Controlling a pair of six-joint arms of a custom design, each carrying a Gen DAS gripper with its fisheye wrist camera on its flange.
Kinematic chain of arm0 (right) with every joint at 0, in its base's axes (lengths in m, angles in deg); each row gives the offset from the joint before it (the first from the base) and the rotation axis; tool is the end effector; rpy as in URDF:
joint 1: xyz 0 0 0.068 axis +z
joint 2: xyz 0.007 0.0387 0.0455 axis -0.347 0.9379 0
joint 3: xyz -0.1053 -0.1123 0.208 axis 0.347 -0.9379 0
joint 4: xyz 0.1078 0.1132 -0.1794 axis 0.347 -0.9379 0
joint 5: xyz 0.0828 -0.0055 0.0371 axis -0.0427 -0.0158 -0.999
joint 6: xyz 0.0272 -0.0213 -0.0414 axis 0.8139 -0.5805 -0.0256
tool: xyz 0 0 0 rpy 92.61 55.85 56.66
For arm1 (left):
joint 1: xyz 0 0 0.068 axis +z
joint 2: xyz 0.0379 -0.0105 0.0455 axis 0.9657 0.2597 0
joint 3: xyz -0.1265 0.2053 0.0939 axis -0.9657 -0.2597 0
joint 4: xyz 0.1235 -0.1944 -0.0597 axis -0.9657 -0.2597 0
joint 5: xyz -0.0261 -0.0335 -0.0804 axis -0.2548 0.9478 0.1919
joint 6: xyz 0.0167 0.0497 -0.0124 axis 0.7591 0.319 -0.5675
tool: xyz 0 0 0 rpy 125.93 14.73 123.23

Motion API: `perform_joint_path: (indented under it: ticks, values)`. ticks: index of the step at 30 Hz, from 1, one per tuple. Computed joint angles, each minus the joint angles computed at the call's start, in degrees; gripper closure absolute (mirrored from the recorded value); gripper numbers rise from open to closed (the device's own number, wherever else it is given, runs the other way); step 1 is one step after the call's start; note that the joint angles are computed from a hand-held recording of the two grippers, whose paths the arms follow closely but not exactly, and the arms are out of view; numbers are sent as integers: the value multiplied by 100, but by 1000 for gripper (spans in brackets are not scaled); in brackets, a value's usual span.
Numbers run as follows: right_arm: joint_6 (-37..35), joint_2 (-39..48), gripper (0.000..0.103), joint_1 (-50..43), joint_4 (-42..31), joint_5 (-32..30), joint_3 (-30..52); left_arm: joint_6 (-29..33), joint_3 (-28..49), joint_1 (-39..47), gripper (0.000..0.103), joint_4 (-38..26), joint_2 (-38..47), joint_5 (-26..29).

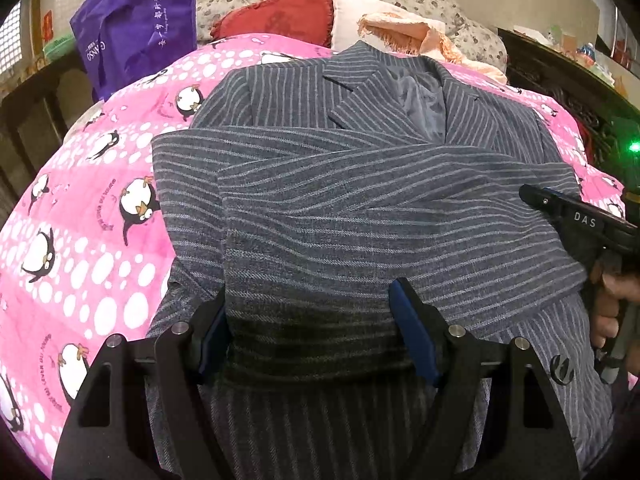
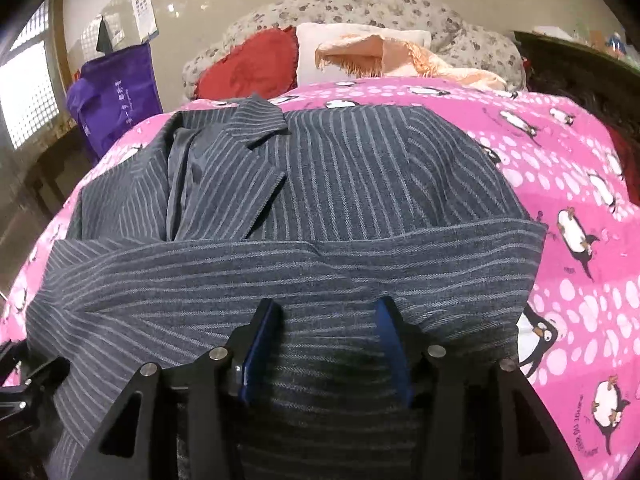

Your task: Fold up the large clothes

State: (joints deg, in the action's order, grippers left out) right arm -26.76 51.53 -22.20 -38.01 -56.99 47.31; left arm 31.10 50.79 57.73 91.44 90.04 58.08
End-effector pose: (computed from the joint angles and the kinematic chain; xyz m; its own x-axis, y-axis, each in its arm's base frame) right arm 0.3015 -0.0093 0.0842 -0.6920 0.1884 -0.6969 0.1344 0.9821 0.1320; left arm 0.3036 -0.0964 0.0768 -0.7216 0.2171 -0.6574 0.3283 0.9433 -0.0489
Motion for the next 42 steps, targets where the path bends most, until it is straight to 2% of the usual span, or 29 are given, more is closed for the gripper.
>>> perform_joint_path:
  ticks: [5,6,8,10,12,14,15,17,19,21,22,24,25,26,27,30,36,39,42]
  values:
    - [-51,-40,52,140,-141,275,57,-5,48,-99,27,-58,23,-178]
    - [-101,-142,52,179,-368,364,95,-8,42,-97,27,-54,19,-175]
    - [-128,-686,52,407,-1488,811,252,-4,46,-103,27,-54,23,-190]
    - [74,-1531,50,494,-1514,694,-341,10,52,-116,27,-57,28,-227]
    - [281,-2167,24,576,-1253,436,-1077,13,59,-121,27,-58,33,-242]
    - [67,-1951,23,629,-1645,246,-1220,31,58,-130,27,-64,29,-266]
    - [297,-2086,24,784,-1471,510,-1504,36,63,-144,27,-65,32,-295]
    - [407,-2941,24,978,-1778,726,-1832,41,55,-138,27,-54,28,-290]
    - [516,-3983,24,1138,-2131,651,-2179,46,59,-138,27,-61,33,-293]
    - [723,-4468,24,1452,-2257,802,-2448,43,59,-142,27,-58,33,-298]
    - [878,-4319,24,1624,-2089,882,-2581,50,68,-133,27,-60,41,-287]
    - [1035,-3279,21,1773,-1276,754,-2788,32,59,-148,27,-64,28,-301]
    - [1349,-2965,20,2008,-328,1056,-3183,38,59,-153,27,-63,29,-314]
    - [1412,-2938,19,2097,-47,1168,-3323,36,56,-160,27,-61,26,-319]
    - [1390,-3057,17,2042,-330,1075,-3244,35,75,-166,27,-74,40,-326]
    - [1353,-3110,16,1903,-146,860,-3383,54,93,-188,27,-91,46,-382]
    - [1346,-3273,9,2012,-427,965,-3337,68,119,-194,24,-149,38,-354]
    - [1172,-3177,0,1806,-217,611,-3381,65,123,-183,23,-183,30,-298]
    - [1088,-3147,0,1752,-171,478,-3387,70,139,-181,22,-221,24,-280]
